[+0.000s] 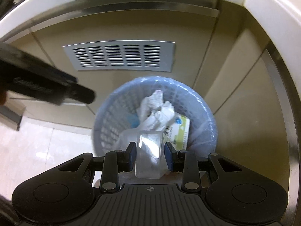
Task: Collect trash
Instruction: 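Open both tools to drop the plastic and clear box into the wastebasket, then raise both tools back toward the counter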
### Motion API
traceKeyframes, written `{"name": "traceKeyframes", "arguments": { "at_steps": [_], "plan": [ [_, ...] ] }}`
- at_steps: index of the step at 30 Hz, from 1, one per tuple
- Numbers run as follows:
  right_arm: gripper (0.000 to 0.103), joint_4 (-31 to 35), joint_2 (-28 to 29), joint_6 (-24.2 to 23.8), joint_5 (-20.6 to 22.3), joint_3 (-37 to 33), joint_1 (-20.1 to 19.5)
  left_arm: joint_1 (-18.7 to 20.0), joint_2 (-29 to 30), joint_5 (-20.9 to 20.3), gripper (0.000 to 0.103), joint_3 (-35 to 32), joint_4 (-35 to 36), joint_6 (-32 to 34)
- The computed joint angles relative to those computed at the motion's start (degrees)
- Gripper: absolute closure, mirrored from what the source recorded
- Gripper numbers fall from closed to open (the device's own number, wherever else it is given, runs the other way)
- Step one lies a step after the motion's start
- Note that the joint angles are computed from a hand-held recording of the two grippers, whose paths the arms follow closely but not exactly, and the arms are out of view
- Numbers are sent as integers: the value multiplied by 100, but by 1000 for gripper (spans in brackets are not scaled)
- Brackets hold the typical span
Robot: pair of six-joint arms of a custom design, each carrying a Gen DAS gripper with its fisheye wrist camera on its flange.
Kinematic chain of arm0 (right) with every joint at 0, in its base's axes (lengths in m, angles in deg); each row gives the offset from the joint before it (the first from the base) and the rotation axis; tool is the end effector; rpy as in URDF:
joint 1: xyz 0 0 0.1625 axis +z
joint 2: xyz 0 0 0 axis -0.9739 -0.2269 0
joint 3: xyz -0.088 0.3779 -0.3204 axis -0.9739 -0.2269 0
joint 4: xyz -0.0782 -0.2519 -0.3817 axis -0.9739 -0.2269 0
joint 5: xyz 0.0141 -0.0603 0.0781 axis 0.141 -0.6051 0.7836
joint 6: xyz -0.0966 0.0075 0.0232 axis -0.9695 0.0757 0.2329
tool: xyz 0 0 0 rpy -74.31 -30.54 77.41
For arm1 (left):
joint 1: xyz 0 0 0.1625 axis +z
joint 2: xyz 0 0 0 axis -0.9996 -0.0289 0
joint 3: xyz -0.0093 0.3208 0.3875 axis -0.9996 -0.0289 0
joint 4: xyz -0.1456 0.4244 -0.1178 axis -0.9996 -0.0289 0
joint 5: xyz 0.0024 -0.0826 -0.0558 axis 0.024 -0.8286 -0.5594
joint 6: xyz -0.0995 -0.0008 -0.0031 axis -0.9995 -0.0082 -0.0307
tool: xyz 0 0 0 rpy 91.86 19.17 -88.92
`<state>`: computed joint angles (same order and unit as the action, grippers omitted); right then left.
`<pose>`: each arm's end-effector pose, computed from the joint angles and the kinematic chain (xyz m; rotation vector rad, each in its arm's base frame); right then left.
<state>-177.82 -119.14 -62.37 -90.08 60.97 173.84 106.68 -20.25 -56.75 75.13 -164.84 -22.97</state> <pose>0.1437 -0.3871 0.1783 1.4541 -2.3430 -0.1343 -0.2722 -0.2914 0.0947 -0.3046 2.3756 -0.6876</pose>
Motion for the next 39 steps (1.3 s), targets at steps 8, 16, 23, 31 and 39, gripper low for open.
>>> {"name": "traceKeyframes", "arguments": {
  "at_steps": [8, 16, 23, 31, 39],
  "plan": [
    [69, -1183, 368, -533, 309, 157, -15, -46, -87, -75, 59, 42, 129, -144],
    [45, -841, 349, -194, 222, 40, 40, -128, -190, -99, 59, 129, 219, -339],
    [45, -565, 60, 22, 112, 46, 69, -181, -267, -16, 59, 133, 250, -271],
    [45, -302, -417, 118, 227, 48, 164, -238, -309, 151, 58, 65, 264, 56],
    [45, 44, -968, 221, 765, -118, 459, -519, -495, 524, 58, -83, 415, 224]
  ]
}}
